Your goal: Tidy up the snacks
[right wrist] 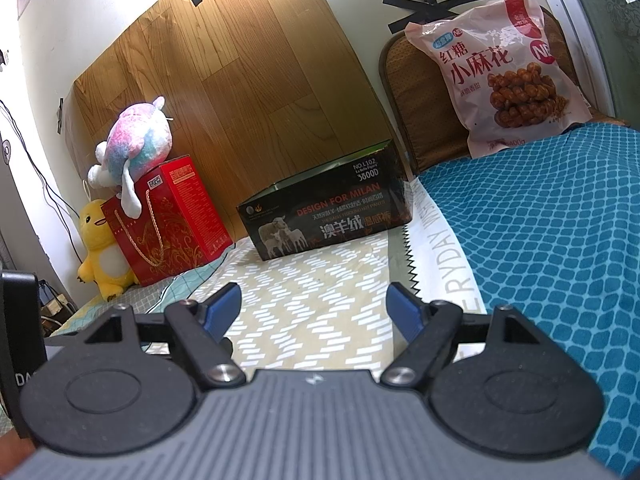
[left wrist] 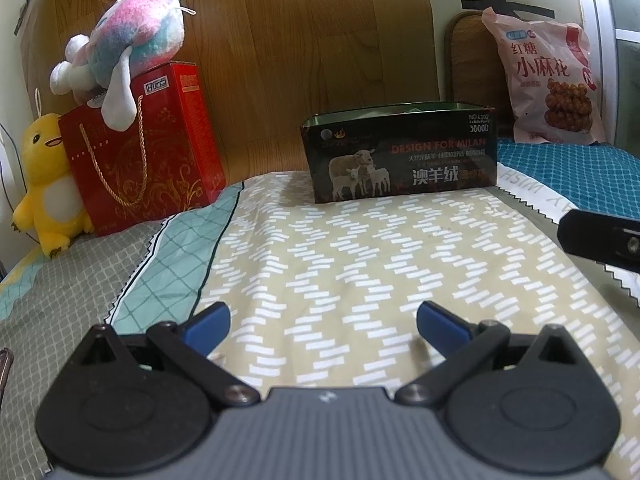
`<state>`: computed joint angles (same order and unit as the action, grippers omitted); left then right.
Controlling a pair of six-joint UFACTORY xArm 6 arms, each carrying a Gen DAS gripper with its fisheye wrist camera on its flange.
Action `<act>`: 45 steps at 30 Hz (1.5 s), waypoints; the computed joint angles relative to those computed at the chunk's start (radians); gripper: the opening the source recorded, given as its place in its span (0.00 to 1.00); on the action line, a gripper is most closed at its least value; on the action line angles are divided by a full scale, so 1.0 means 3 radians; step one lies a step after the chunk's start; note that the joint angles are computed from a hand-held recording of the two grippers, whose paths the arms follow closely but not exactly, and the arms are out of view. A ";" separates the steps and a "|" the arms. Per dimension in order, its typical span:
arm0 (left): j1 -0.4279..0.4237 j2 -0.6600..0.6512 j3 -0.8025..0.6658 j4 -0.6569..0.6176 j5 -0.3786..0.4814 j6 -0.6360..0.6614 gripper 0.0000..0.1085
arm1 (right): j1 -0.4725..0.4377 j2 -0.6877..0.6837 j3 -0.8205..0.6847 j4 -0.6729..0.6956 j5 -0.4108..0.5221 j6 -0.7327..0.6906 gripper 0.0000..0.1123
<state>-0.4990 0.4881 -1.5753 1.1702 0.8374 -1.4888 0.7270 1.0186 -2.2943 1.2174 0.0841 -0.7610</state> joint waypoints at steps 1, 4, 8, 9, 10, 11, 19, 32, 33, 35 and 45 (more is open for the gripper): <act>0.0000 -0.0002 0.0003 0.0010 -0.0006 -0.0005 0.95 | 0.0001 -0.0001 0.0001 -0.0003 -0.0001 0.0004 0.72; -0.0002 -0.0015 0.0020 0.0038 -0.0020 -0.0034 0.95 | 0.0000 -0.0001 0.0001 -0.0007 0.0002 0.0006 0.72; 0.0011 -0.0044 0.0056 0.0061 -0.0069 -0.0069 0.95 | 0.0001 0.0002 -0.0003 0.0004 -0.0006 0.0007 0.72; 0.0012 -0.0046 0.0057 0.0058 -0.0072 -0.0073 0.95 | -0.0001 0.0005 -0.0007 0.0006 -0.0004 0.0007 0.72; 0.0018 -0.0051 0.0061 0.0048 -0.0085 -0.0070 0.95 | -0.0003 0.0007 -0.0010 0.0009 -0.0002 0.0006 0.72; 0.0019 -0.0053 0.0061 0.0036 -0.0084 -0.0063 0.95 | -0.0003 0.0007 -0.0010 0.0009 -0.0002 0.0006 0.72; 0.0037 -0.0058 0.0050 -0.0115 -0.0081 -0.0015 0.95 | 0.0000 0.0001 -0.0012 0.0097 -0.0002 -0.0071 0.72; -0.0003 -0.0035 -0.0021 -0.0310 -0.0068 0.0097 0.95 | 0.0006 -0.0014 -0.0025 0.0372 0.0000 -0.0301 0.72; -0.0010 -0.0026 -0.0039 -0.0314 -0.0043 0.0097 0.95 | 0.0006 -0.0014 -0.0025 0.0372 0.0000 -0.0301 0.73; -0.0029 -0.0007 -0.0074 -0.0295 0.0026 0.0074 0.95 | 0.0009 -0.0020 -0.0018 0.0387 -0.0005 -0.0312 0.73; -0.0084 0.0022 -0.0156 -0.0231 0.0161 0.0057 0.95 | 0.0008 -0.0034 -0.0022 0.0588 0.0011 -0.0482 0.73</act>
